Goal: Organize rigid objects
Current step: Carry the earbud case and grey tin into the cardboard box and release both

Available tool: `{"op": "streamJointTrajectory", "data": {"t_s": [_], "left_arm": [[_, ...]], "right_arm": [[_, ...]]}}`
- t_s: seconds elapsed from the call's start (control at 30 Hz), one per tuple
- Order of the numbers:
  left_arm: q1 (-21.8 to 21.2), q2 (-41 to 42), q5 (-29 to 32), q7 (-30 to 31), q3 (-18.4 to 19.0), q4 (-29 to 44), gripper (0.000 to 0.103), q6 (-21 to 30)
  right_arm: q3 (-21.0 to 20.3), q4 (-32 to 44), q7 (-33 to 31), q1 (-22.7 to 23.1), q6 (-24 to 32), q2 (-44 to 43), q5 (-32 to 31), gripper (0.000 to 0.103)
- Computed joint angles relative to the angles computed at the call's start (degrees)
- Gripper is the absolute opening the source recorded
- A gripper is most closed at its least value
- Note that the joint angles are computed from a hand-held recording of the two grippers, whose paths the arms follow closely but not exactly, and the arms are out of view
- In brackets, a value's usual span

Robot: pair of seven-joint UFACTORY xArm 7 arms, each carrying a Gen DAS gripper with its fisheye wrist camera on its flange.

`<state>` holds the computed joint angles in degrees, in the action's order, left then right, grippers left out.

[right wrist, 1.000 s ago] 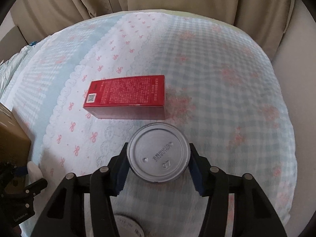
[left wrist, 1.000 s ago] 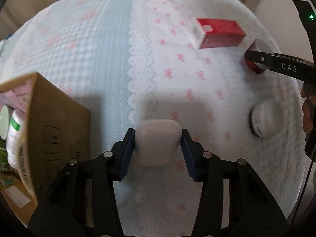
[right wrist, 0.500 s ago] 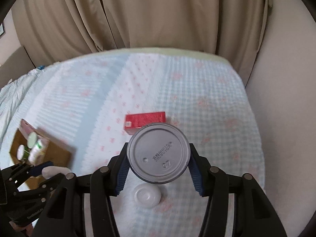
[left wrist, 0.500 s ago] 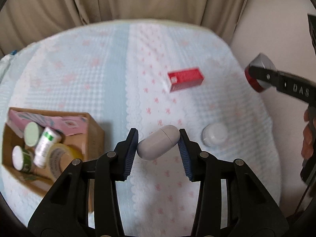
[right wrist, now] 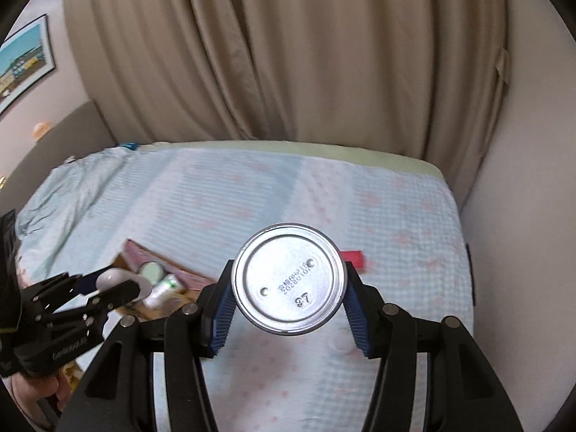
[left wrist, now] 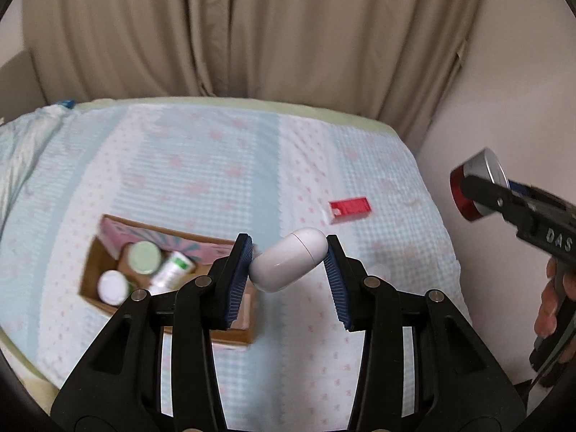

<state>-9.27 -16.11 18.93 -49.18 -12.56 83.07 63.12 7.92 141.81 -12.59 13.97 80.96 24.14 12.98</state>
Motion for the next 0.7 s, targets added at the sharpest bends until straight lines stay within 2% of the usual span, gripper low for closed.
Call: {"op": "streamJointTrajectory", "data": {"t_s": [0.13, 0.37, 0.53, 0.7], "left_arm": [[1.3, -5.2, -1.8, 3.8, 2.6, -3.3, 0.038, 0.9], [4.5, -13.5, -8.8, 16.4, 9.4, -10.8, 0.038, 0.1], [6.2, -16.8, -14.5, 28.5, 15.7, -16.0, 0.038, -0.4], [7.6, -17.4, -19.7, 39.4, 20.5, -20.2, 0.038, -0.4]], "right_arm": [[0.8, -2.5, 1.8, 2.7, -0.8, -2.5, -0.1, 0.051], [1.7, -10.5, 9.5, 9.2, -4.0, -7.1, -2.9, 0.051], [2.3, -14.6, 18.1, 14.9, -5.3, -8.2, -8.2, 0.051], [2.7, -17.4, 29.4, 20.4, -5.3, -7.4, -13.7, 0.051]]}}
